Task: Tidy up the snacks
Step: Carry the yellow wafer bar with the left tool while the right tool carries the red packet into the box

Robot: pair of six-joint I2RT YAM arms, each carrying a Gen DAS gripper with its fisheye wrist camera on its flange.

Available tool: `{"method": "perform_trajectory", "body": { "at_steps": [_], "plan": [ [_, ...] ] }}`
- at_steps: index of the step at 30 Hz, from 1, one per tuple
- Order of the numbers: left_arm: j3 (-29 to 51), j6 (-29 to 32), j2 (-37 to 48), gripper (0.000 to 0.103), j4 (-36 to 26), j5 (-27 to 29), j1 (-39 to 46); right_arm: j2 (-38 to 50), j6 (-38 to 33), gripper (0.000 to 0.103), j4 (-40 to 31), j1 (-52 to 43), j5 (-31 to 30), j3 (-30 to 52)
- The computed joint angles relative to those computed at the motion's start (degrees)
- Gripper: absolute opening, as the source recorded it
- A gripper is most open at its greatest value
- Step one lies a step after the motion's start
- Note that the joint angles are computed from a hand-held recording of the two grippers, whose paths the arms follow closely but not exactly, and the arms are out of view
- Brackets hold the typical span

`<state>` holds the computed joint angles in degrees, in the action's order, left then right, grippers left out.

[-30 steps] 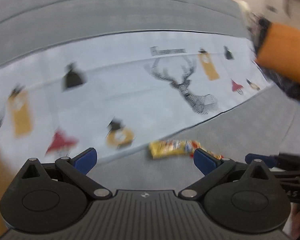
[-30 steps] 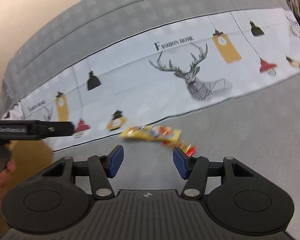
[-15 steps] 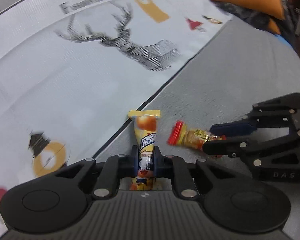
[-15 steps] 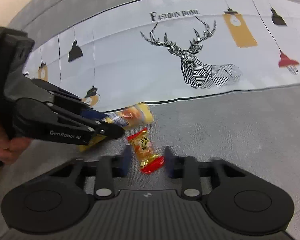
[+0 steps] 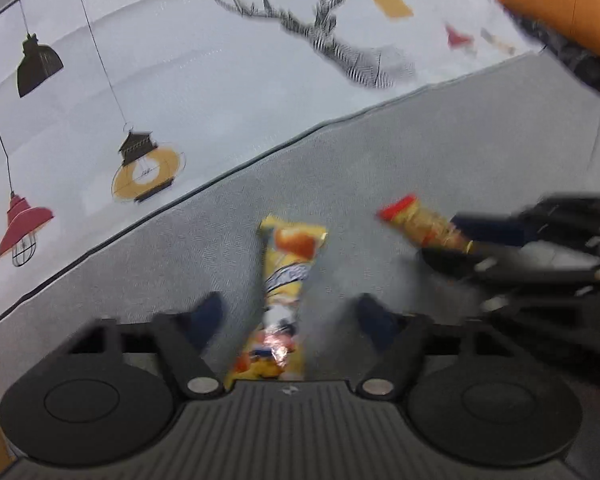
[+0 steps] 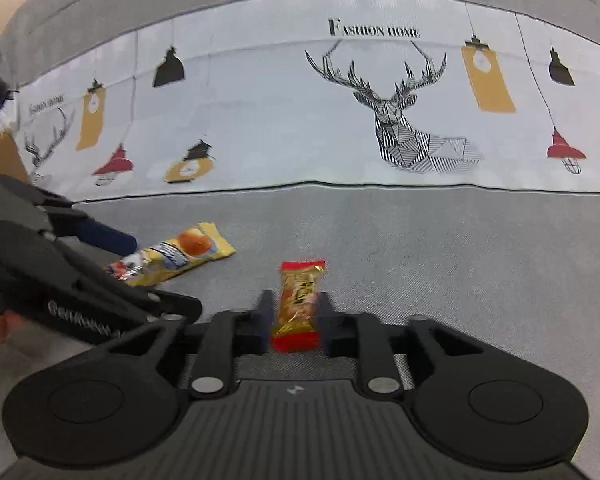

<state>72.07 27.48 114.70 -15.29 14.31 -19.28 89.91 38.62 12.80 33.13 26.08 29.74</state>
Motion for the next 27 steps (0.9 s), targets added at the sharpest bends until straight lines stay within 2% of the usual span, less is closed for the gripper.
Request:
{"method": "perform_trajectory", "body": {
  "at_steps": [1,2,3,5,7,11,15,18,21,25,27],
  "plan": [
    [0.1,-0.1,-0.2,0.030,-0.2,0.3,-0.1,1.5,0.2,0.037,1.8,-0.6,-0.6,-0.1],
    [0.3,-0.3,-0.8,0.015,-1.3,-0.5,-0.4,2.7,-1.2,0.029,4.6,-0.7,-0.2,-0.6],
    [0.6,-1.1,-1.5,0.014,-2.8,-1.3,-0.6,3.5,-2.5,0.022,4.0,-0.8,0.2,0.3],
    [2.1,-3.1,-2.2,0.014,-7.6,-0.8,-0.1,2.9,-1.8,0.019,3.0,-1.4,-0.2,0.7],
    [0.9,-3.9,-5.3,0.014,-9.8,1.3,1.2,0.4,1.4,0.018,2.8,-2.1,-2.5,-0.4],
    [-4.4,-3.1,-16.2,0.014,-13.5,3.0,3.9,-8.0,4.8,0.018,-7.3,5.2,4.4,1.7],
    [-8.9,0.1,-28.4,0.014,-19.5,3.1,8.0,-12.4,17.2,0.018,-18.4,18.6,14.3,6.2],
    [-10.9,5.2,-36.4,0.014,-24.9,5.0,13.8,-9.3,25.6,0.018,-27.4,27.9,19.8,13.5],
    [-9.9,11.3,-41.7,0.014,-31.4,10.0,22.8,-4.7,30.1,0.018,-34.9,35.0,23.4,22.7],
    [-3.7,19.9,-43.0,0.014,-41.1,18.8,37.3,2.0,32.9,0.018,-42.7,40.9,27.2,36.5],
    [1.8,24.7,-40.9,0.014,-46.7,24.0,45.4,5.1,31.2,0.018,-45.3,42.7,29.4,43.4]
  ]
}}
